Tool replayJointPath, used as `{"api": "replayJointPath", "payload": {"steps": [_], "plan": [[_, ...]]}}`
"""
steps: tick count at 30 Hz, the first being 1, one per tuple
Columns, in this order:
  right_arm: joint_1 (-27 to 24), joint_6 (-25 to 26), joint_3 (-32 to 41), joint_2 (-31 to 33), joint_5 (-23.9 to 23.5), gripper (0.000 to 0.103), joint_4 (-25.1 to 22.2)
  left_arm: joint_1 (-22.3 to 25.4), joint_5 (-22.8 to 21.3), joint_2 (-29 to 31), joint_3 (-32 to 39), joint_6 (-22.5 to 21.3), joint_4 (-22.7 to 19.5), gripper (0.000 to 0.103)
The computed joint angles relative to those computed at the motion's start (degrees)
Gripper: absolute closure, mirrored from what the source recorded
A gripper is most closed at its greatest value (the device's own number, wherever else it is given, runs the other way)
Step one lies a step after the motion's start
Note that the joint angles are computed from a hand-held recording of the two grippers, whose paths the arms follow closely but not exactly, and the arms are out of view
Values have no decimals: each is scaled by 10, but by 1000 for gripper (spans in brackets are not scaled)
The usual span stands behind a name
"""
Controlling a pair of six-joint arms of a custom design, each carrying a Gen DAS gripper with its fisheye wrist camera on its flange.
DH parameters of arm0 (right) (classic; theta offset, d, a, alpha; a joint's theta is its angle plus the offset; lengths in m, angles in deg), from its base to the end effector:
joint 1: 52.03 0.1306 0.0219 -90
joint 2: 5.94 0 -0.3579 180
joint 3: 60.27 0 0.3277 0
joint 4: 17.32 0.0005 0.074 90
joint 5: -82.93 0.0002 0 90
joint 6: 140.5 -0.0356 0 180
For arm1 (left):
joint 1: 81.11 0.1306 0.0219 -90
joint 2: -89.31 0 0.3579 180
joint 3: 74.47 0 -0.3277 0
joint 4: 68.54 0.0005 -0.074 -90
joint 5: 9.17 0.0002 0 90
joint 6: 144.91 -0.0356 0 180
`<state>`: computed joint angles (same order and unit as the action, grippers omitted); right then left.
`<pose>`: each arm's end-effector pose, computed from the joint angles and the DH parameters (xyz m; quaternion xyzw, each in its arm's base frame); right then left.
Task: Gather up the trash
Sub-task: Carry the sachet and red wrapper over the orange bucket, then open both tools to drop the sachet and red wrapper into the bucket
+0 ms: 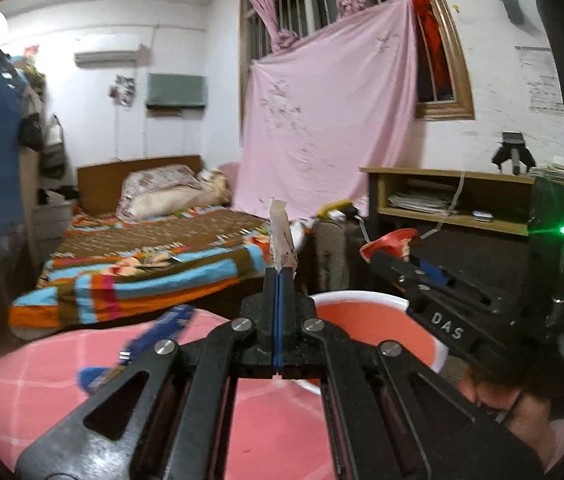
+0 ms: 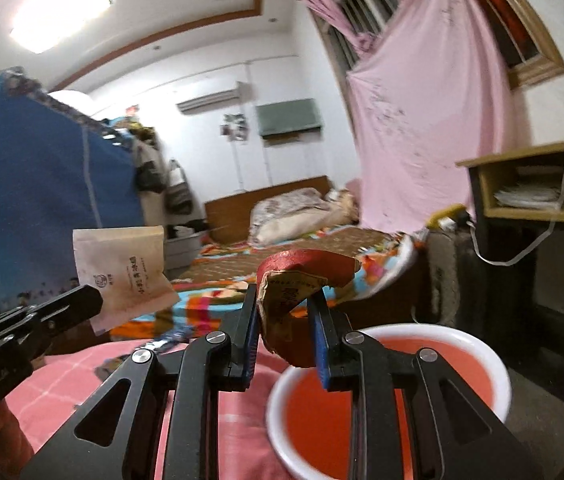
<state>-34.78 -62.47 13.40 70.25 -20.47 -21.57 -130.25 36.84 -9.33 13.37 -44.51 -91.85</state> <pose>0.3527 0.1176 0.4507 -0.1116 0.7382 0.2508 0.6163 0.2728 -0.2784 0.4924 0.0363 0.7764 -0.0133 0.6290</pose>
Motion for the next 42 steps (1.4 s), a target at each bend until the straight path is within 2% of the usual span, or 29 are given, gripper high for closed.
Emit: {"api": "replayJointPath", "payload": {"steps": [6, 11, 16, 21, 26, 31, 36, 42], "plan": [[-22, -11, 22, 25, 4, 80, -55, 27, 92, 55, 56, 77, -70, 103], [-33, -12, 48, 49, 2, 80, -120, 56, 175, 98, 104, 147, -139, 103], [-35, -12, 53, 56, 10, 79, -152, 69, 220, 123, 121, 189, -164, 103], [-40, -22, 55, 58, 9, 63, -166, 79, 258, 140, 136, 218, -182, 103], [-38, -25, 54, 56, 14, 61, -171, 85, 268, 143, 136, 246, -191, 103], [-38, -34, 49, 52, 14, 59, -163, 87, 259, 132, 127, 256, -194, 103], [-36, -39, 39, 42, 12, 57, -132, 84, 226, 109, 105, 265, -185, 103], [-20, -36, 26, 26, 21, 51, -90, 71, 143, 67, 71, 265, -171, 89]]}}
